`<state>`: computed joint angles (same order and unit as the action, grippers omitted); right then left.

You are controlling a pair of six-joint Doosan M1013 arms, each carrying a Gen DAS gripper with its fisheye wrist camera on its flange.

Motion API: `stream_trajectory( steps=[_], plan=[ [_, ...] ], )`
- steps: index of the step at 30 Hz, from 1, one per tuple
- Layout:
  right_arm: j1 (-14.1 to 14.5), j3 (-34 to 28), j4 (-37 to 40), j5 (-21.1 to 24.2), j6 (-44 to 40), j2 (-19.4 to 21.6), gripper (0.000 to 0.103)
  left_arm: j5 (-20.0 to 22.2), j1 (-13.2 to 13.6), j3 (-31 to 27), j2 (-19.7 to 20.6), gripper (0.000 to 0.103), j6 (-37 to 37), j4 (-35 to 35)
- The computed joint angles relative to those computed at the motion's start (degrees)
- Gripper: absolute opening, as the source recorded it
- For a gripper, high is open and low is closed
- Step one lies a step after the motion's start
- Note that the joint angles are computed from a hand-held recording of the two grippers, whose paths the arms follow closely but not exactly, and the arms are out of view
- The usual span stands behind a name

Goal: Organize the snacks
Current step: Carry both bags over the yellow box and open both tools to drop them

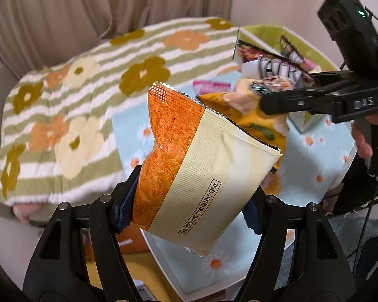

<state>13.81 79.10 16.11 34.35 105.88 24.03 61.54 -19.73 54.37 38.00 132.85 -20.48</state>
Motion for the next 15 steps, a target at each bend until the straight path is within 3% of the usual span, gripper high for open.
stream_trajectory(
  steps=[6,11,15],
  plan=[
    [-2.2,3.3,-5.8,-2.2,4.8,-4.6,0.068,2.9,-3.0,-6.9,2.2,0.067,-1.9,-0.8],
    [-5.9,6.7,-7.2,-3.6,4.4,-8.3,0.068,2.8,-6.7,-11.0,3.6,0.067,-4.4,-0.2],
    [-9.0,8.9,-8.2,-3.9,3.5,-10.7,0.068,5.0,-9.8,-16.3,6.3,0.067,-8.3,-1.0]
  ],
)
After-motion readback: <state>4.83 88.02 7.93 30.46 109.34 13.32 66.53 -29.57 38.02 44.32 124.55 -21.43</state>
